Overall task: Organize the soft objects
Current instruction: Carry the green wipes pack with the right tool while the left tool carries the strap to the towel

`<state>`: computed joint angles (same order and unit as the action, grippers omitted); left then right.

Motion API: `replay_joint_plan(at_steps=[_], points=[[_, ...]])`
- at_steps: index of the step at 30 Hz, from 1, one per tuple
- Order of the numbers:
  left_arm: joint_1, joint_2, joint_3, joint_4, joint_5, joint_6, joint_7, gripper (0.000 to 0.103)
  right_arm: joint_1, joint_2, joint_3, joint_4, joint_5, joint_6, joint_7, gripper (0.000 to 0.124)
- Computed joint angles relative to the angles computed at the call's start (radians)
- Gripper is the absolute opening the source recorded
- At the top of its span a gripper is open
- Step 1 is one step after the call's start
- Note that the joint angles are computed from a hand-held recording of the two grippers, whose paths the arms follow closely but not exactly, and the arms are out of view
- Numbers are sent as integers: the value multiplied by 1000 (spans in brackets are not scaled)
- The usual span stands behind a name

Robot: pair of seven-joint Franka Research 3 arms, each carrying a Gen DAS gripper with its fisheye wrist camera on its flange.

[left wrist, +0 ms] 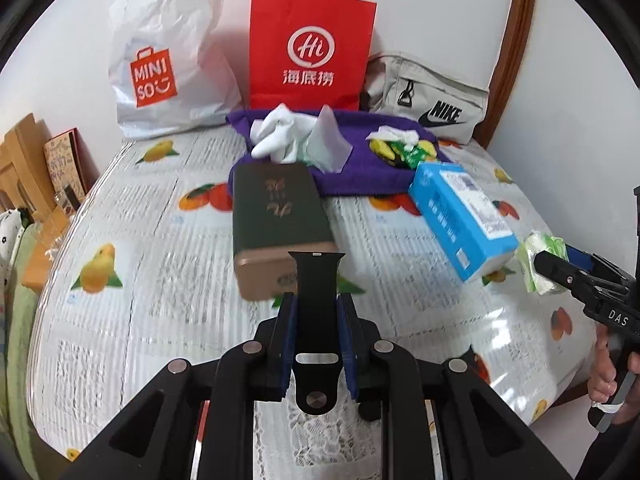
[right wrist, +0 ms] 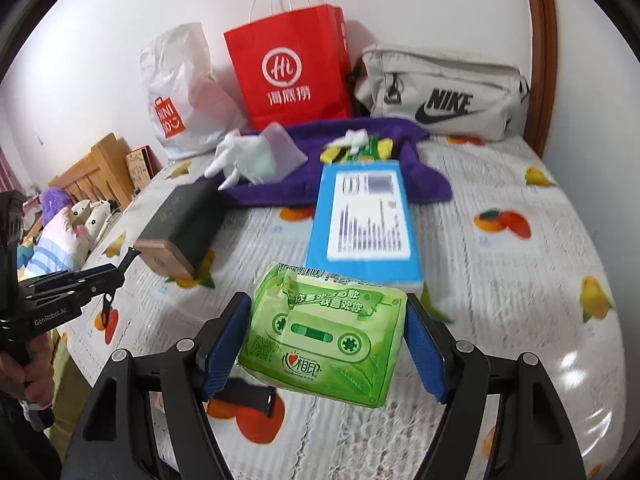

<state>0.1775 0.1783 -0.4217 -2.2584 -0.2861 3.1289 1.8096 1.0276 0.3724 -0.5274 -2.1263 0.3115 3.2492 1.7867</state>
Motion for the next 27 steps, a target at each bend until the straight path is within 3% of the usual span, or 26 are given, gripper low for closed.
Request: replay_joint_plan(at_steps=[4,9,18,27], points=[[-78,12,92,41,93,-29,-96,20,-4,6,-15,30,-10,-11,-4,75],[-105,36,127,95,149,-66,-159,20,-89,15,44,82,-38,-19,-5,75],[-116,87,137,209,193,-120,-188,20,-272,47,196,187,-87,-48,-3,75],[-135,168,163,342,250,-173,-250,20,-396,101,289,306,-151,-105,17,75]])
